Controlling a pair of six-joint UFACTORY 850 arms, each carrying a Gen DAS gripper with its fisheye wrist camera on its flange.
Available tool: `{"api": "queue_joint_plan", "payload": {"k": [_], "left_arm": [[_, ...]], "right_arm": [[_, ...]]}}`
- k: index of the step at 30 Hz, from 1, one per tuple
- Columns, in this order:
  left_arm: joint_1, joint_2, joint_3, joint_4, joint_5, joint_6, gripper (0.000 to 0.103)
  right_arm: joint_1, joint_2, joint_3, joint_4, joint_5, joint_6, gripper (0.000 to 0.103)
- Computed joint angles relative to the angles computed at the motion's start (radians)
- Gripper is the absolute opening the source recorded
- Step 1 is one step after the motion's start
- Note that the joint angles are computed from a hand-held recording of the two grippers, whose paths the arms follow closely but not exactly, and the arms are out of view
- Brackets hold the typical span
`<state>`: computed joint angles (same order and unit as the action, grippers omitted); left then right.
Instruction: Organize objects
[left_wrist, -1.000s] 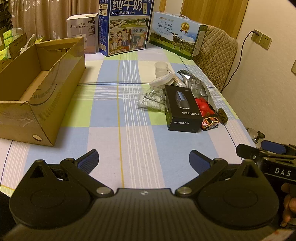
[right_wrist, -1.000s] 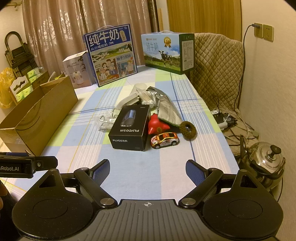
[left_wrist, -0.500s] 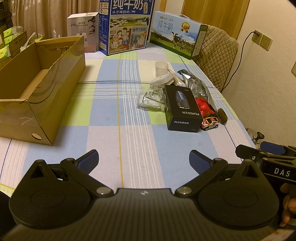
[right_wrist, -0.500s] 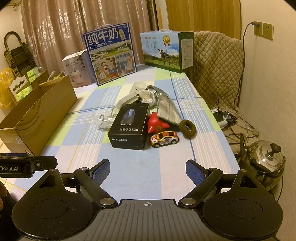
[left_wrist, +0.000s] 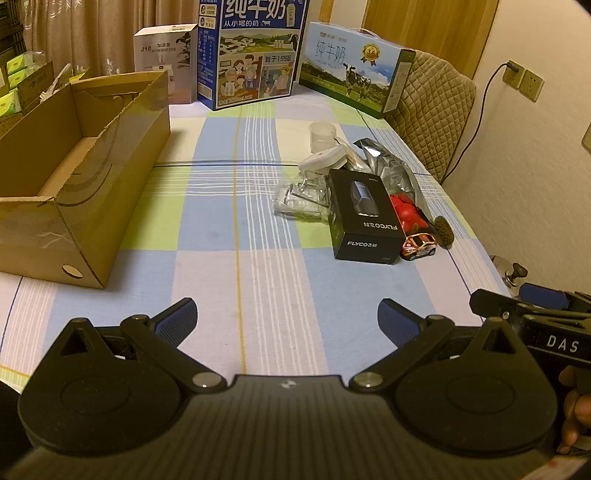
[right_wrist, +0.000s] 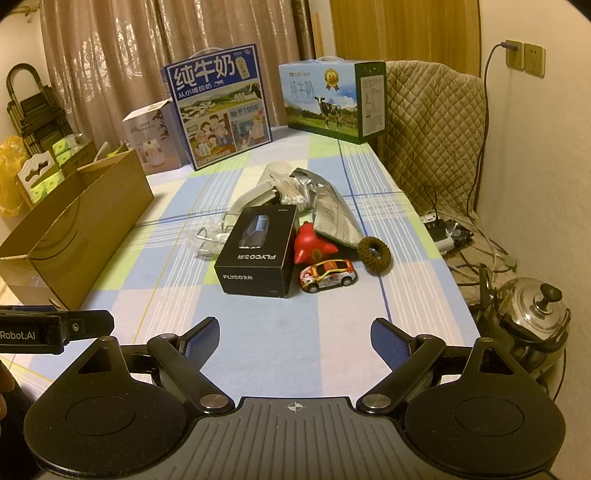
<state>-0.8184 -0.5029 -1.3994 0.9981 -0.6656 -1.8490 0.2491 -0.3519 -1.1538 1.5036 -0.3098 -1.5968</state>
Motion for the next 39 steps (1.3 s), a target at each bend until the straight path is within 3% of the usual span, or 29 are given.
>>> {"api": "queue_joint_plan", "payload": {"k": [15,25,39], "left_arm": [[0.009,-0.004,-0.002,0.011,0.022,-0.001,0.102],[0.040,-0.005,-0.006,0.009,0.047,0.028,0.102],[0.124,-0.045,-0.042,0.024,0.046,0.124,0.102]], "right_arm": [[-0.003,-0.004,-0.003,-0.011,-0.005,0.018,0.087],[-0.016,-0.027,-0.051,-0.170,-0.042,0.198,0.087],[0.041,-0.127,-0.153,-0.107,-0.025,0.168,0.087]]}}
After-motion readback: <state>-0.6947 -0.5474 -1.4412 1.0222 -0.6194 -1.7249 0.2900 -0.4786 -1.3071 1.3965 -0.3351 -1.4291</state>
